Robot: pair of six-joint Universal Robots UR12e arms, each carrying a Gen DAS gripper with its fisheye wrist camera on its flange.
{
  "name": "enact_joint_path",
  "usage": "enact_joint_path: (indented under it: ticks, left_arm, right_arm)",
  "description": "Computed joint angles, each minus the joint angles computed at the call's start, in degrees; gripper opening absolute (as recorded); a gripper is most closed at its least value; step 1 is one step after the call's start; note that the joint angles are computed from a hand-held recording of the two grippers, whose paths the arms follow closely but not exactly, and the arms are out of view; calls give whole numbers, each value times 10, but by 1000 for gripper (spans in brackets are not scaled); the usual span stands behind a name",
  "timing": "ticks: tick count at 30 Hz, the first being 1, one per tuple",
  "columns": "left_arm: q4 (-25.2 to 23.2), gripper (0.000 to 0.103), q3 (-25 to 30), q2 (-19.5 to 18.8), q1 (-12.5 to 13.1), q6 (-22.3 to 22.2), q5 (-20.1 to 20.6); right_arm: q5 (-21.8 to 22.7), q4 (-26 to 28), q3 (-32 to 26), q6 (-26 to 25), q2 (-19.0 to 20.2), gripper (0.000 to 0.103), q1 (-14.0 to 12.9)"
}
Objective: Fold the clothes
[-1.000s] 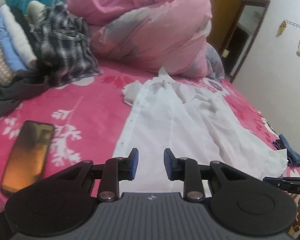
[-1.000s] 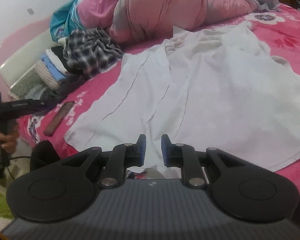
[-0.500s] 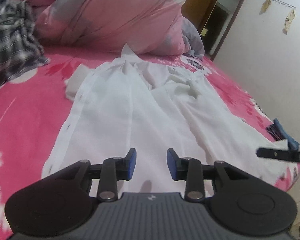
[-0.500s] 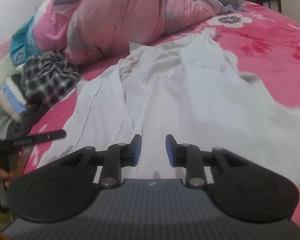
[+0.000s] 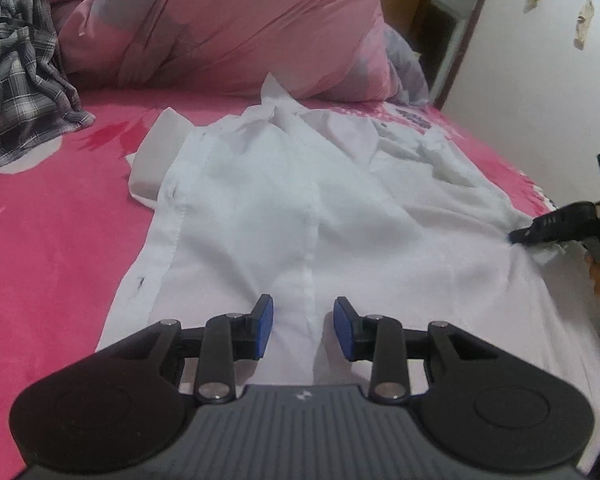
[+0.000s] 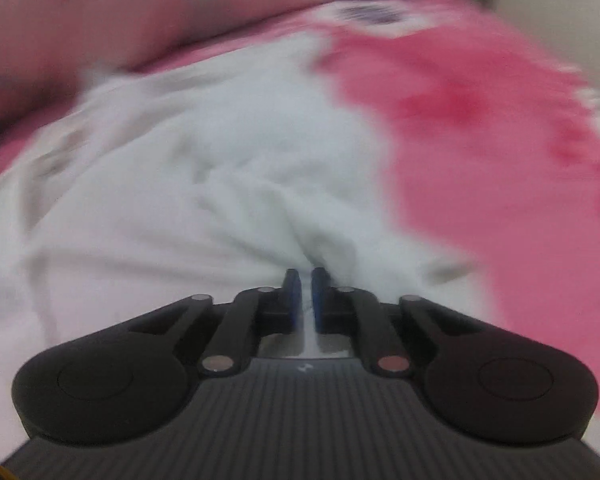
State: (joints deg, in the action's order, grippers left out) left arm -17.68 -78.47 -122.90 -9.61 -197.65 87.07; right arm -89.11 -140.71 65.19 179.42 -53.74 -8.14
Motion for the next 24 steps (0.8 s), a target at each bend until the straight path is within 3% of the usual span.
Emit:
enact_joint_path:
  ticks: [4,5,8,10,12,15,18,21,24]
  left_arm:
    - [16,35,-11,4,6,-11,-15]
    - [18,35,-14,5,7,-12,-17]
    - [25,37,-20,9,9,-18,-16]
    - [28,39,-21,10,10,-22,-17]
    - [31,40,-21,10,9,-24,-11]
    - [33,40,-22,10,5,-16,7]
    - [37,40,-25,9,3,-6,26]
    - [41,40,-26,8,2,4,38]
    - [41,40,-28,10,3,7,37]
  right_arm:
    - [-175,24,-49,4,34,9,6]
    - [-193,33,-54,8,36,10,6]
    - [-153,8,-30,33,11,10,2]
    - [-111,-44,0,12,-13,11,8]
    - [-42,-59,5,-15,-25,15,16]
    - [89,-28,-19,-43,-18,19,25]
    - [166,30,-81,-82,24,20,44]
    - [170,93,-152,-114,72,19,60]
    - [77,114,-203,-125,109,18,67]
